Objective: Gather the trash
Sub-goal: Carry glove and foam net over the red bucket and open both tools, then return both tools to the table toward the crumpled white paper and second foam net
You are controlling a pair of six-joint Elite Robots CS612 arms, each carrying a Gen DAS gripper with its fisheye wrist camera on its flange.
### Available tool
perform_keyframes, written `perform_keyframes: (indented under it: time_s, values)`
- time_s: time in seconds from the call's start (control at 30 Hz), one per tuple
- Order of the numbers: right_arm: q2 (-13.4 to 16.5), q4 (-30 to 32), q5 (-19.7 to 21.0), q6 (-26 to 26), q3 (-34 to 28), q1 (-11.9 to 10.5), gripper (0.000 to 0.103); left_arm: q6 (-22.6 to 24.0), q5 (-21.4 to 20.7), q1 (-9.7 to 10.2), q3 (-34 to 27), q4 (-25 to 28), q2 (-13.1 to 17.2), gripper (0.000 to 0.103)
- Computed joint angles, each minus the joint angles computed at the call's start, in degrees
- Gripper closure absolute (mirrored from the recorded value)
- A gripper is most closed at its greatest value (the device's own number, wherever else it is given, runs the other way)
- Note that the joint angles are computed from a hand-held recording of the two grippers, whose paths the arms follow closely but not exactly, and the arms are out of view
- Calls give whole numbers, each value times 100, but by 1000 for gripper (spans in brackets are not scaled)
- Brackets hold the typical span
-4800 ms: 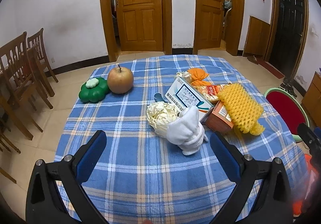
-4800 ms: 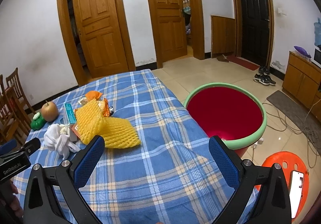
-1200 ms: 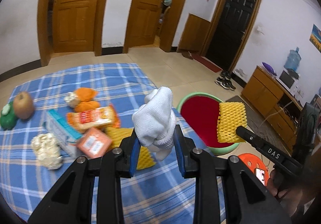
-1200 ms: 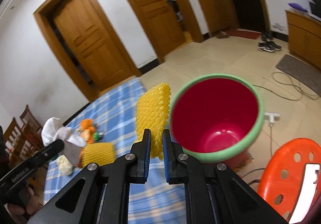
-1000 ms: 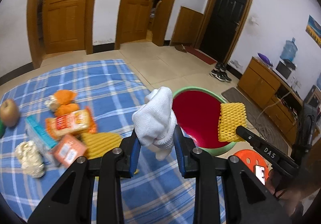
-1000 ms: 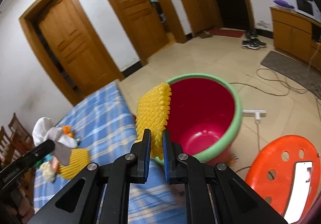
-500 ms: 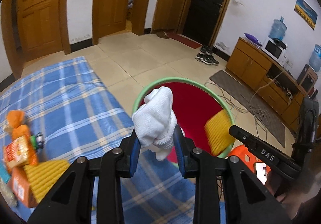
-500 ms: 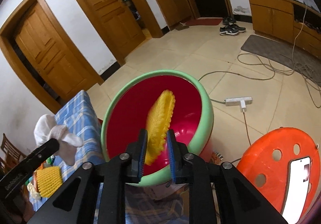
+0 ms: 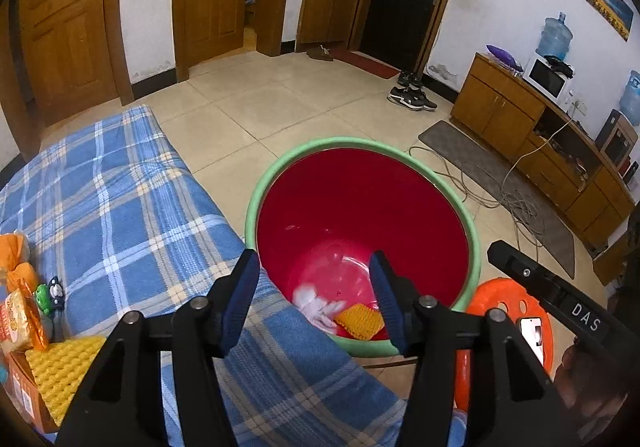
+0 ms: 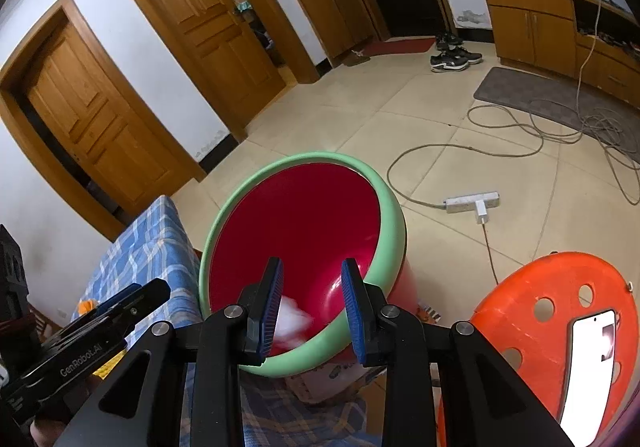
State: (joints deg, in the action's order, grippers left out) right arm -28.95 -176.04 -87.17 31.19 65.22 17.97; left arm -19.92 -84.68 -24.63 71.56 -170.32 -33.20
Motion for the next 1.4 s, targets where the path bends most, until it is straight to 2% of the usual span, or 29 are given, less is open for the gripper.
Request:
perform_keyframes:
  time_s: [0.27, 0.53, 0.7, 0.9, 1.0, 1.27, 1.4]
  values:
    - [-54, -192, 127, -82, 87, 22, 73, -243, 163, 1, 270, -81, -185, 46]
    - [-159, -321, 243, -155, 235, 83, 71, -460, 373, -9, 769, -419, -494, 46]
    - [-213, -410, 276, -228, 301, 150, 60, -580, 531, -5, 1095, -558, -681, 46]
    - [-255, -557, 426, -215, 388, 223, 58, -855, 842, 13, 1582, -777, -945, 46]
    - [-265, -531, 496, -279, 387, 264, 52, -985, 981, 38, 1809, -881, -1061, 46]
    - [-254, -365, 770, -501, 279, 384, 45, -1449, 1392, 137, 2294, -961, -1314, 46]
    - [-225, -273, 802, -599, 188, 455, 45, -1599, 1657, 178, 2505, -1008, -1403, 46]
